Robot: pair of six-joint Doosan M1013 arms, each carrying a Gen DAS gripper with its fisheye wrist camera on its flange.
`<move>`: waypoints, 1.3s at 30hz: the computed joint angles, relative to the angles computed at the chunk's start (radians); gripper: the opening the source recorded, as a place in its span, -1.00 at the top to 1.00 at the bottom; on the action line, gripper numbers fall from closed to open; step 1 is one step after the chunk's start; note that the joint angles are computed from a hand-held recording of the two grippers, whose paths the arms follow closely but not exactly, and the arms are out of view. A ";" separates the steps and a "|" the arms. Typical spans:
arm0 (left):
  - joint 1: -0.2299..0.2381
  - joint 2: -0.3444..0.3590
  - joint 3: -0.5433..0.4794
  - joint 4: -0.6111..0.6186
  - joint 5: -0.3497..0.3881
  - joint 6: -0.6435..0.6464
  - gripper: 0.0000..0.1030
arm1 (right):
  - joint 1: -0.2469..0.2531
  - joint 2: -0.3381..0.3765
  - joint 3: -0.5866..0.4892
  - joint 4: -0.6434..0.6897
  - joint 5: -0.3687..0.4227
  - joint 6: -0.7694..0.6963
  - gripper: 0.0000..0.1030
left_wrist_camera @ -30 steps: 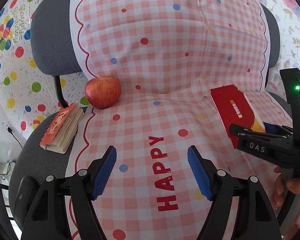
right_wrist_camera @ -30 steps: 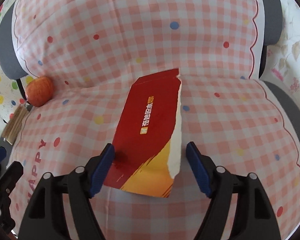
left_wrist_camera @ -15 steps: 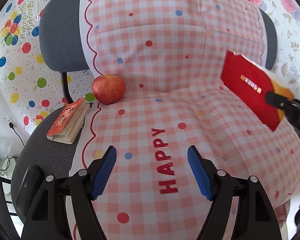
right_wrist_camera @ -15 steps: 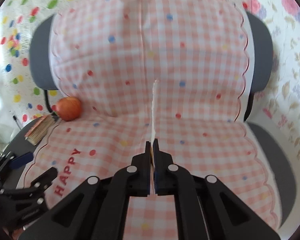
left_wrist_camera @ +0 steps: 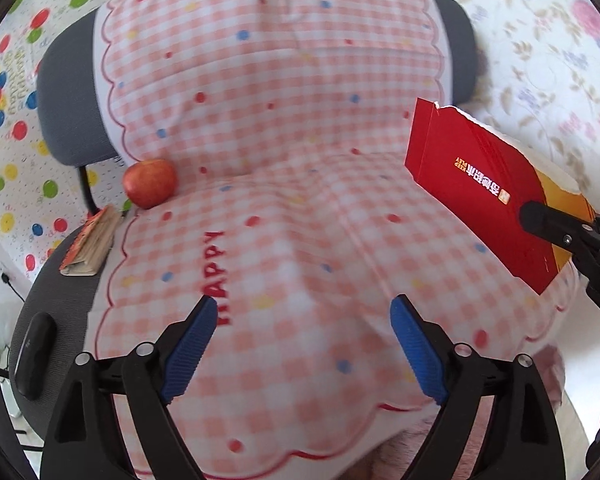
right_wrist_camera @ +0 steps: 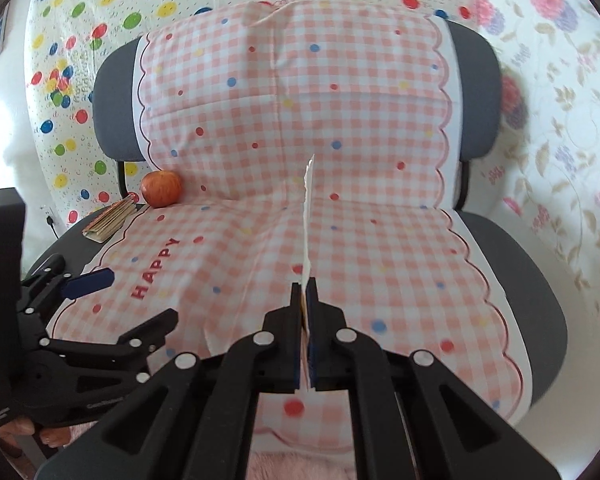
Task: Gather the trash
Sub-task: 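Carry the red box to the bin and open the right tool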
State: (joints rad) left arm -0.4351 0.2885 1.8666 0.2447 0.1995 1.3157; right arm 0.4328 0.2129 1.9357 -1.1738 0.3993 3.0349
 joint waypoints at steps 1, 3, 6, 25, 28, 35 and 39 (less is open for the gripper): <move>-0.008 -0.005 0.006 0.005 -0.002 -0.003 -0.73 | 0.000 -0.011 0.015 -0.020 0.002 0.031 0.95; -0.023 -0.013 0.017 0.004 -0.008 0.004 -0.75 | 0.001 -0.037 0.049 -0.056 0.016 0.095 0.95; -0.045 -0.021 0.030 -0.032 -0.015 0.048 -0.75 | 0.003 -0.071 0.090 -0.068 0.043 0.145 0.95; -0.191 -0.054 0.054 -0.740 -0.047 0.840 -0.76 | 0.043 -0.262 0.310 0.027 0.307 0.307 0.94; -0.210 -0.058 0.063 -0.949 -0.043 1.066 -0.76 | 0.052 -0.277 0.334 0.060 0.341 0.319 0.94; -0.233 -0.069 0.087 -1.194 -0.014 1.364 -0.76 | 0.022 -0.274 0.362 0.105 0.311 0.325 0.93; -0.232 -0.073 0.096 -1.138 -0.014 1.323 -0.76 | -0.010 -0.248 0.368 0.088 0.254 0.322 0.92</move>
